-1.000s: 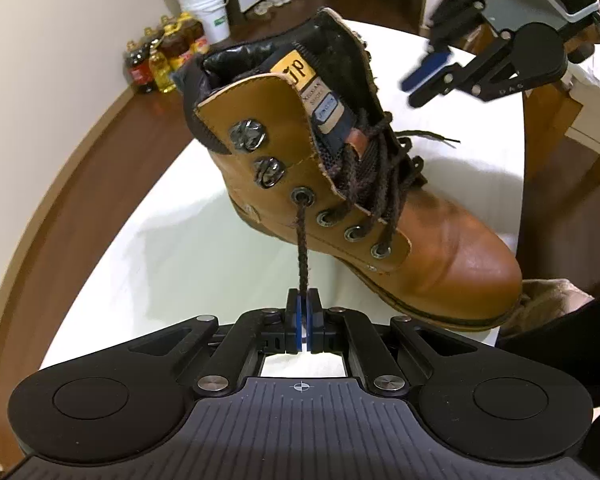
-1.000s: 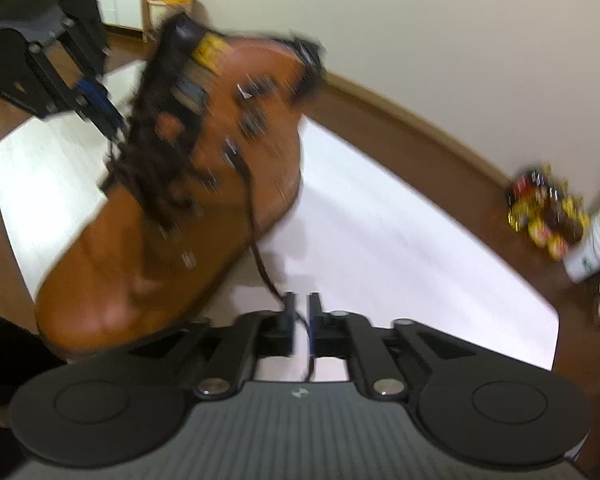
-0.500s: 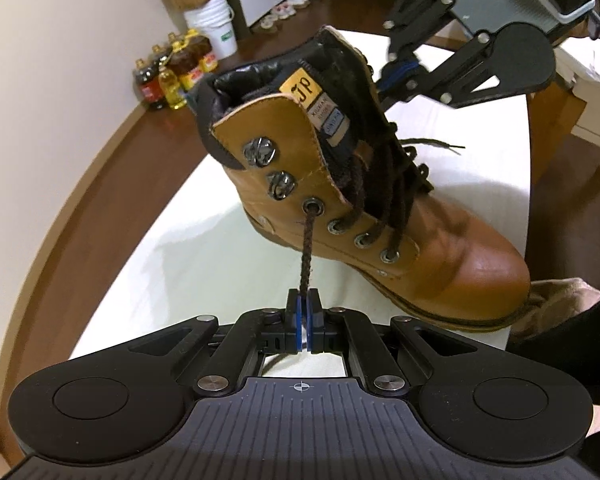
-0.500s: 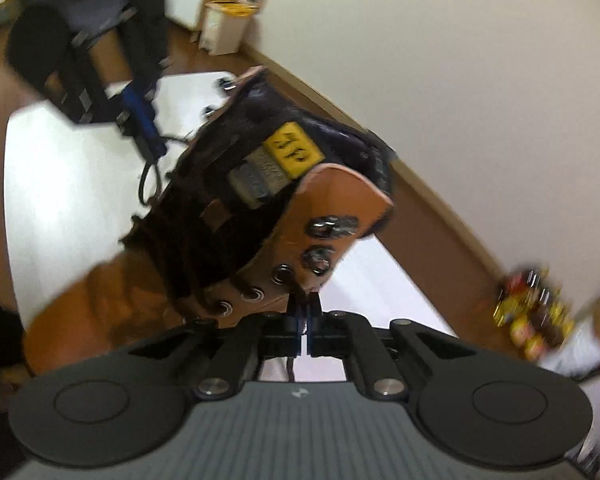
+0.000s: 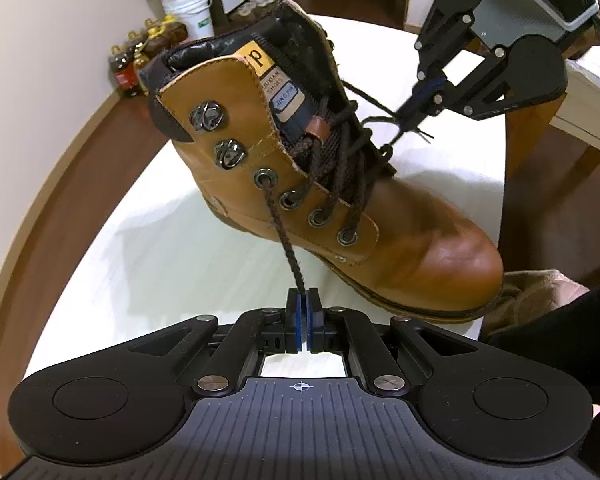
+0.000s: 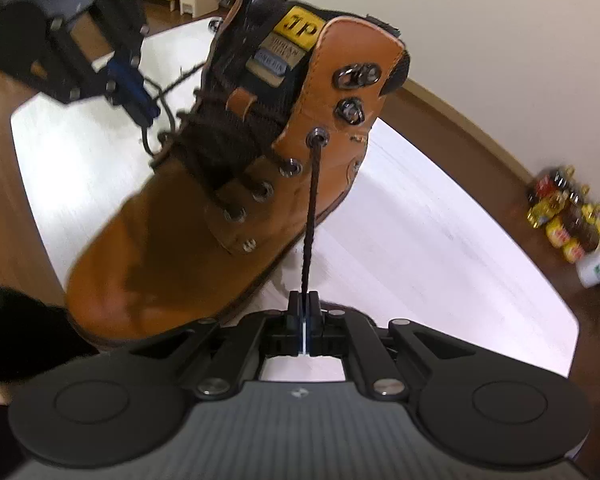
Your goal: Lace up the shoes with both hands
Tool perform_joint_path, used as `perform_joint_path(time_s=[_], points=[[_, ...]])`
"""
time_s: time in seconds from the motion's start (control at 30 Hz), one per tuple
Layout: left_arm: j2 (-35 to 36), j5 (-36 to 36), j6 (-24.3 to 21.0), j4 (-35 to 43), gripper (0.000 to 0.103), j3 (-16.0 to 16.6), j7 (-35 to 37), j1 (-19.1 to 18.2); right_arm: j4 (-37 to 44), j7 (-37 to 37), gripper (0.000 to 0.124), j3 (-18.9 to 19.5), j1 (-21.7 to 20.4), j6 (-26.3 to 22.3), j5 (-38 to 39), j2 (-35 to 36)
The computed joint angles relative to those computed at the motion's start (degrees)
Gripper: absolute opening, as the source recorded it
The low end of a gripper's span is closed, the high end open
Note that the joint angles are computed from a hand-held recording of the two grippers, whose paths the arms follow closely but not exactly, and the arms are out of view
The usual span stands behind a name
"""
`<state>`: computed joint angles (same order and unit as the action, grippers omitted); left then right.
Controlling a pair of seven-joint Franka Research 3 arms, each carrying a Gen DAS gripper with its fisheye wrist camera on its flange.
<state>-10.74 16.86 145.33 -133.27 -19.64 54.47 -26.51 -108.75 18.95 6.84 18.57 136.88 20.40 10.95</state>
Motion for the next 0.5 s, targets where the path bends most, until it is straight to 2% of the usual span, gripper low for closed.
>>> perform_joint_path(time_s=[0.17,0.3,0.33,0.43,0.5], points=[[-1.1,0.7,1.6,-1.4,0.002,-0.2,-3.5,0.5,9.7,10.8,0.002,-1.1,-1.7,-15.0,3.2,3.6],[-1.4,0.9,2.0,-2.1,0.003,-0.5,-5.3,0.3,14.6,15.6,0.002,-1.1,-3.6,-23.2,7.5,5.8],[-1.1,1.1,1.9,-2.0,0.004,-0.6,-5.5,0.2,14.8,17.0,0.003,-0.8,-4.2,-24.6,8.6,5.8],[-1.3,0.1,1.6,-2.8,0.005,-0.5,-5.8,-0.3,11.0,20.1,0.009,-0.6,-2.6,-24.6,7.8,2.1],[-2.1,0.9,2.6,-4.0,0.006,-0.9,-7.8,-0.2,8.8,20.8,0.012,-0.7,-1.6,-22.2,6.1,0.9]])
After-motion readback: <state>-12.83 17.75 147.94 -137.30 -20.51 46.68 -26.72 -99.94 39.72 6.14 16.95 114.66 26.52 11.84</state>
